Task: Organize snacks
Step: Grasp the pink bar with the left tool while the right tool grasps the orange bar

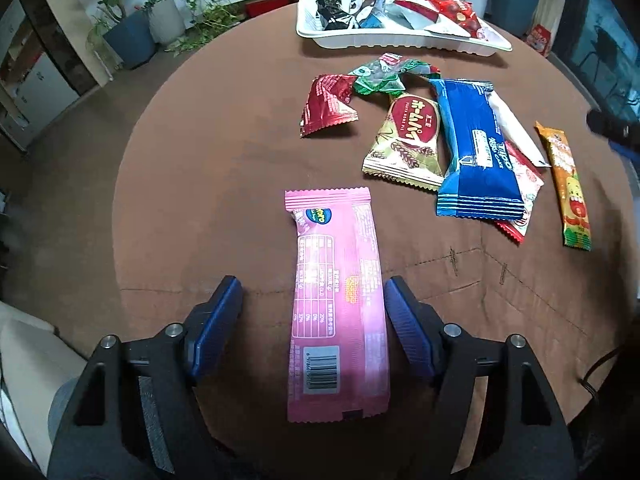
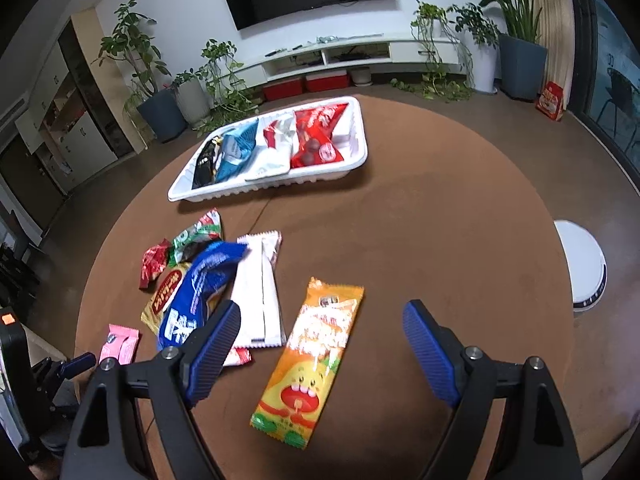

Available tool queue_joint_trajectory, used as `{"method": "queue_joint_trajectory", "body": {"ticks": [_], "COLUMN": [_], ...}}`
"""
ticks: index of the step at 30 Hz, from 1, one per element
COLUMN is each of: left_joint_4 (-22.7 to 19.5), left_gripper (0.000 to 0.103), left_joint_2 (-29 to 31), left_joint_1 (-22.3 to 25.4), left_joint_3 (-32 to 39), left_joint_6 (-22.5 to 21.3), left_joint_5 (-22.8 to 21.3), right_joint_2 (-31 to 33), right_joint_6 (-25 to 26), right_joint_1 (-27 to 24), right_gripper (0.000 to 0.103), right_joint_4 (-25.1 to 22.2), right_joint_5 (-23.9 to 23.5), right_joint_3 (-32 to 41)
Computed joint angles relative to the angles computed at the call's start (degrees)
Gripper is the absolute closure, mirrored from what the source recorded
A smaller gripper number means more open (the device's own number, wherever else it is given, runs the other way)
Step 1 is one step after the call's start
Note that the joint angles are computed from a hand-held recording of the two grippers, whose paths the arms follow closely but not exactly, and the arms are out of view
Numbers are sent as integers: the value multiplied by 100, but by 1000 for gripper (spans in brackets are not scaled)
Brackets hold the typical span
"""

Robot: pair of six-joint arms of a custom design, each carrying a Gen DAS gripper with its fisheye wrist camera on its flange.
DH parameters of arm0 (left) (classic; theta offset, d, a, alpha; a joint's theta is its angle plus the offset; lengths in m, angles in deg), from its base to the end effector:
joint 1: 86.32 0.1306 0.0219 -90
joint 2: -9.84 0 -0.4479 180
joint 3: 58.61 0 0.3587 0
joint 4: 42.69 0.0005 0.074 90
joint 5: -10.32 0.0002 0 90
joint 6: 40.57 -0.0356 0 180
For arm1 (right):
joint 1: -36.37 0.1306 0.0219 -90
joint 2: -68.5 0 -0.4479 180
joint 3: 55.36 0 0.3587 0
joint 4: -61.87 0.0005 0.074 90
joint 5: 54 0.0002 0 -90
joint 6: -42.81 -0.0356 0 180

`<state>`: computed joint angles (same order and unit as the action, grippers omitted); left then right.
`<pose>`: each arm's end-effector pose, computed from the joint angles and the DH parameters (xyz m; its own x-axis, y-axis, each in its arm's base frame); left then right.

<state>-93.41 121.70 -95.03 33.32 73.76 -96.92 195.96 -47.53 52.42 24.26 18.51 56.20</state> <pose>0.5565 -0.0751 0.3221 -0.8694 -0.2649 -0.4171 -0.3409 0.9326 0.1183 0.6731 0.2043 0.3010 -0.7752 -0.2171 -0.5932 -0.4309 0.8685 0.2451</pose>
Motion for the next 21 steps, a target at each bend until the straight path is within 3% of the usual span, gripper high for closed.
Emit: {"method": "queue_joint_trajectory", "body": {"ticks": [4,9,17,21], "left_joint_4": [82,324,573,675], "left_gripper": [31,45,63,63], "left_joint_2": [9,-79,-103,-138], "left_joint_1": [67,96,189,248], "left_joint_3": [-2,-138,-200,-262], "left_joint_6": [-83,-167,-298,-359], "left_joint_5": [148,379,658,779], "right_joint_2": [-123,-234,-62,77], "right_joint_6": [-26,-67,-22,29], "right_joint_1": [11,45,142,206], "right_gripper": [18,20,22,23], "right_joint_4": [12,-7,-343,-545], "right_joint_5": [118,378,651,770], "right_joint_3": [-321,-568,-294,-116]}}
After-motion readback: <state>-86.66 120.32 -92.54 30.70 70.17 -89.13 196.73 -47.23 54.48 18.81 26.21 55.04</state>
